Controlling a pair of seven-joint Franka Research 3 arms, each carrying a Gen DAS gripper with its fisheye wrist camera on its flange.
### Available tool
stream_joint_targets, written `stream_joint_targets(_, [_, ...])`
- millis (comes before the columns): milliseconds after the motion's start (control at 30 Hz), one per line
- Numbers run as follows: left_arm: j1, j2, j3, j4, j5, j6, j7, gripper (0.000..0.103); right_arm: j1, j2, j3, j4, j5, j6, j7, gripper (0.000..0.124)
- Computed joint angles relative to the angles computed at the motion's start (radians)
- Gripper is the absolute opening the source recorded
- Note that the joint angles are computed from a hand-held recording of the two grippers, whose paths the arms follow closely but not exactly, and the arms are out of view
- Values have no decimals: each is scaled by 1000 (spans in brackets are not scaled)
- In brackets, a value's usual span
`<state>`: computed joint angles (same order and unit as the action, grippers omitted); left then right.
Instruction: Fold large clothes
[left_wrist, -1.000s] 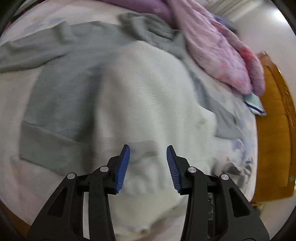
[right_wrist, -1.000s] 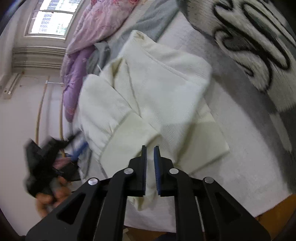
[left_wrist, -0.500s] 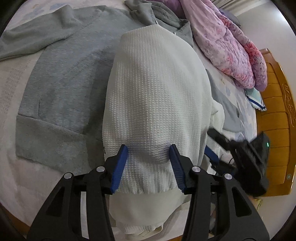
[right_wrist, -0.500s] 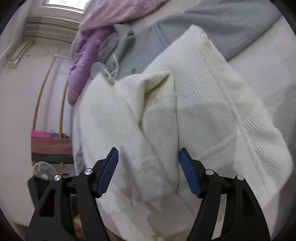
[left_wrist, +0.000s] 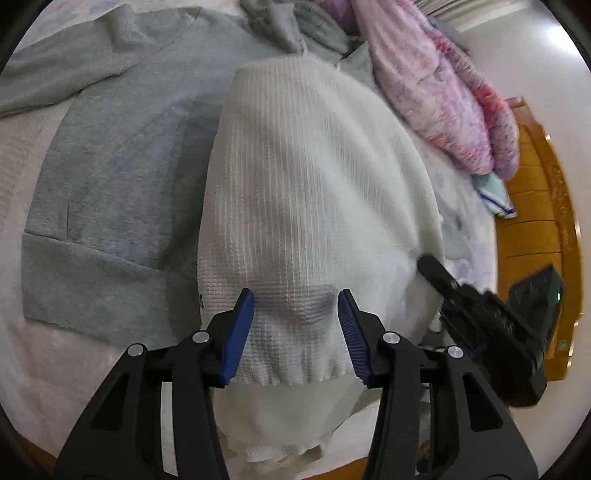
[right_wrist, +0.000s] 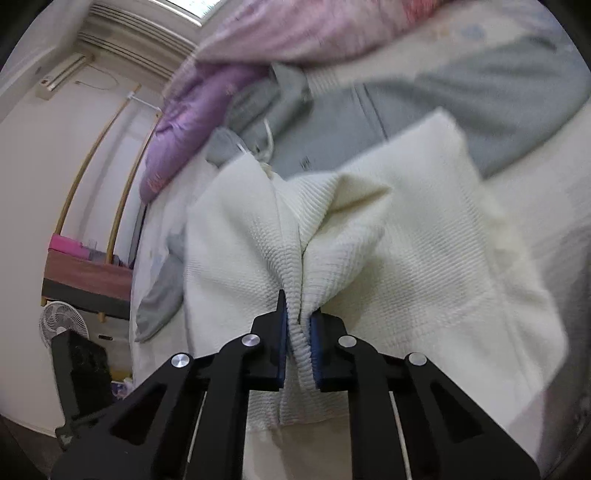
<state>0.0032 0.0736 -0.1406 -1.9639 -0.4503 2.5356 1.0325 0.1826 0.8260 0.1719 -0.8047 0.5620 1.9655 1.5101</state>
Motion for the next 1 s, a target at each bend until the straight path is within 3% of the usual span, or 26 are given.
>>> stream_joint_targets(133, [2,-29,-4,-36,-124,68,72,54,-17,-165,-36,-208,-12,112,-40,9])
stream_joint_targets(167, [-1,-25,-1,-35,-116,66,53,60,-14,-197,-55,-252,-35,142,-49,9])
stream_joint_targets(233, [-3,-5,1,-21,-102,37,37,61,-1,-221,-95,-300,-100,161,-31,9])
stream_joint_targets(300, [-5,31,-3,8,-74,-4,20,61,-3,-185,-120,-277,-149,114,22,9])
stream_joint_targets(367, [-6,79,-13,48,-46,-58,15,61,-28,-84,-114,-171,-165,-25,75,14])
stream_joint_targets(433, [-5,119,-22,83,-13,-112,7,65,-41,-55,-108,-155,-155,-54,108,23])
stream_joint_targets(467, [-6,139,-25,106,16,-156,-6,67,-41,-60,-110,-159,-160,-50,120,25])
stream_joint_targets(600, [-1,174,-37,139,53,-182,-26,67,2,-170,-147,-282,-247,17,147,33])
stream_joint_targets(700, [-7,189,-37,170,118,-205,-35,68,2,-243,-127,-370,-230,75,141,35])
stream_joint_targets(800, [-8,200,-43,186,130,-208,-54,68,-11,-231,-89,-350,-169,95,72,35])
stream_joint_targets(933, [-4,198,-49,184,137,-212,-55,69,-3,-103,-94,-220,-168,-58,141,25])
stream_joint_targets(1000, [3,190,-52,175,122,-212,-43,69,-11,-98,-101,-277,-147,-33,179,6])
